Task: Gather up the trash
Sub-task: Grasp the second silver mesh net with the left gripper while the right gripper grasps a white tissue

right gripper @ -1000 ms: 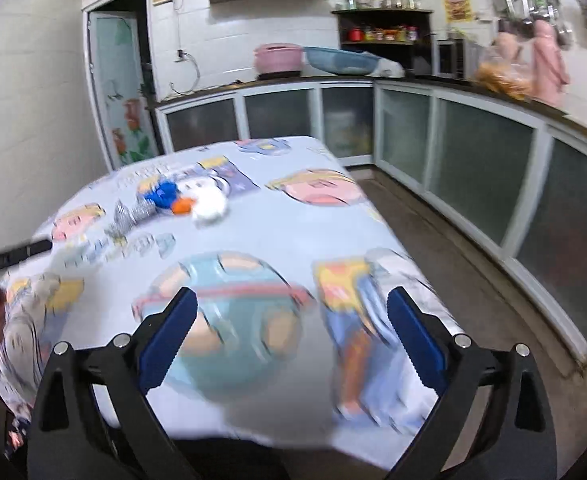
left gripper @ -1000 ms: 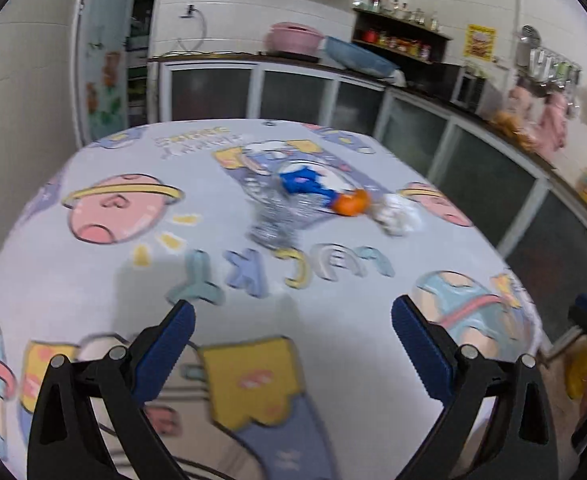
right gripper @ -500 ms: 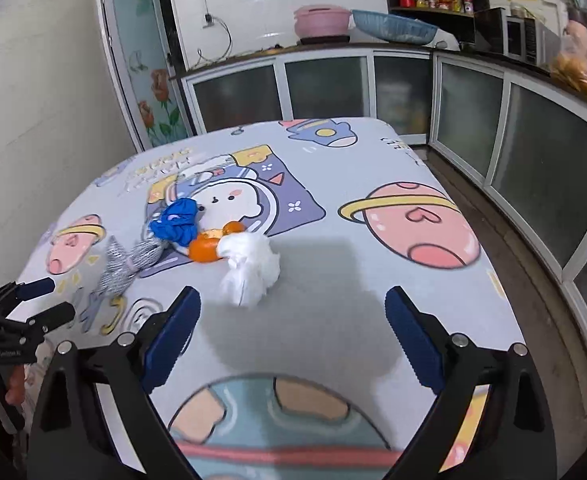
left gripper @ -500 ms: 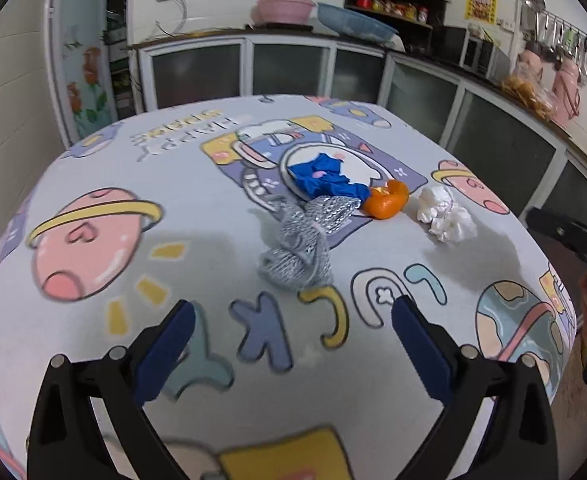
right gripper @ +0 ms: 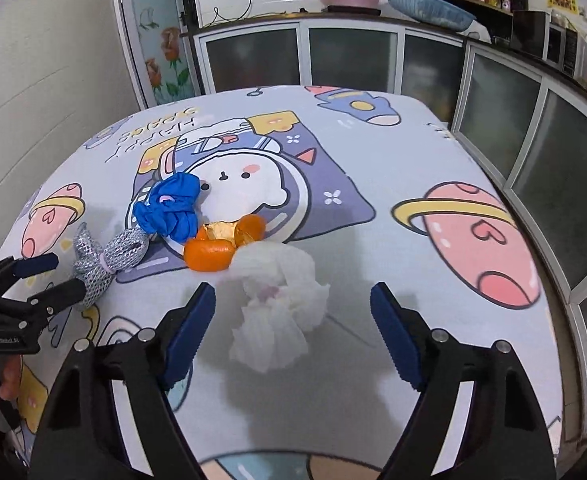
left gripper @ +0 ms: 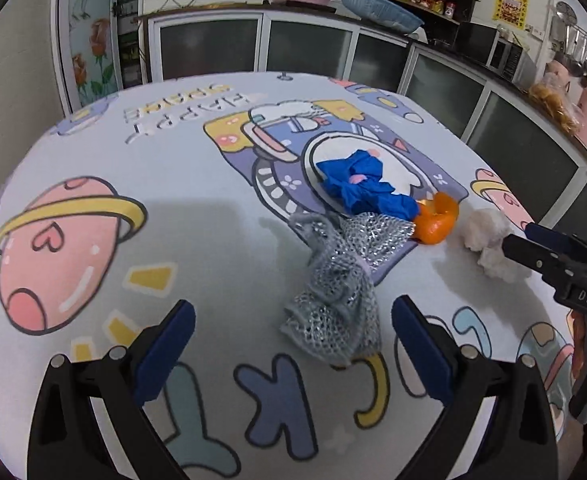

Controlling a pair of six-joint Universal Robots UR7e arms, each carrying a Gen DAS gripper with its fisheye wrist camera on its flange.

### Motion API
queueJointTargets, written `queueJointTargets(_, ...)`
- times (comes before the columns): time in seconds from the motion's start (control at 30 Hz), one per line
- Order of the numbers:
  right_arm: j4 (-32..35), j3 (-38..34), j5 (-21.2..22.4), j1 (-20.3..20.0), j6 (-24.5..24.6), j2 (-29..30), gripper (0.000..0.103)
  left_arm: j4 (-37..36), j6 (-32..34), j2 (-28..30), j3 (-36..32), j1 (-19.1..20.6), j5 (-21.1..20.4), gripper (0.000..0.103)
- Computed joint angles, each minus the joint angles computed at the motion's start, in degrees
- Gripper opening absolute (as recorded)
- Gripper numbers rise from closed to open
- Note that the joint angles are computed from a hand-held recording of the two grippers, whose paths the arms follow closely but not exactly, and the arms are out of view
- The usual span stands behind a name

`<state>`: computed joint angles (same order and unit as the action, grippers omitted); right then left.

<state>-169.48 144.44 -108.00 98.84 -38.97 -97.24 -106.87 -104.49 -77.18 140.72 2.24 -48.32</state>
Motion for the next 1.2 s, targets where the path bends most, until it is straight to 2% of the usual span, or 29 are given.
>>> queueJointTargets(0.13, -0.3, -0.6, -0.4, 0.4, 0.6, 2.4, 0.07, -5.5, 2.5, -0.3, 1.4, 1.9, 0.7, 0.095)
queueJointTargets(0.27, -0.5, -1.0, -0.8, 0.4, 1.4, 3.8, 0.068, -6.4, 3.5, 0.3, 1.4, 2.9, 1.5, 0.095)
queueJointTargets(0.43, -0.2, -1.3, -1.1, 0.1, 2.1, 4.4, 0.056, -8.3, 4.6, 0.1, 1.8, 3.6, 2.7, 0.095)
queueJointTargets(0.47, -0.1, -1.3, -1.1, 0.1, 2.2, 4.3, 0.054, -8.0, 4.6, 0.3, 1.6, 3.5, 2.9, 0.092)
queueJointTargets(0.6, 1.0, -1.5, -1.2, 0.0, 2.4, 4.3, 0.036, -8.6, 5.5, 0.5, 1.5, 3.6, 3.3, 0.066)
queueJointTargets(0.73, 1.4, -1.5, -0.8, -0.1, 3.3, 4.2, 0.033, -10.0, 6.5, 0.8, 1.6, 4.4, 3.2, 0.057)
queueJointTargets(0.83, 1.0, -1.3, -1.0, 0.0, 3.1, 4.0, 0.031, -12.0, 8.1, 0.8, 1.8, 4.5, 3.5, 0.034)
queueJointTargets(0.9, 0.4, -1.0, -1.1, 0.2, 2.7, 3.8, 0.03, -11.8, 8.8, 1.2, 1.4, 4.4, 3.7, 0.025)
queueJointTargets(1.0, 0.7, -0.8, -0.6, 0.3, 2.4, 2.9, 0.029, -10.4, 8.4, 0.9, 1.1, 3.6, 4.0, 0.02)
queueJointTargets(1.2, 3.2, -0.3, 1.2, 0.2, 2.6, -0.9, 0.029, -7.3, 5.5, -1.6, 1.3, 0.8, 3.8, 0.019)
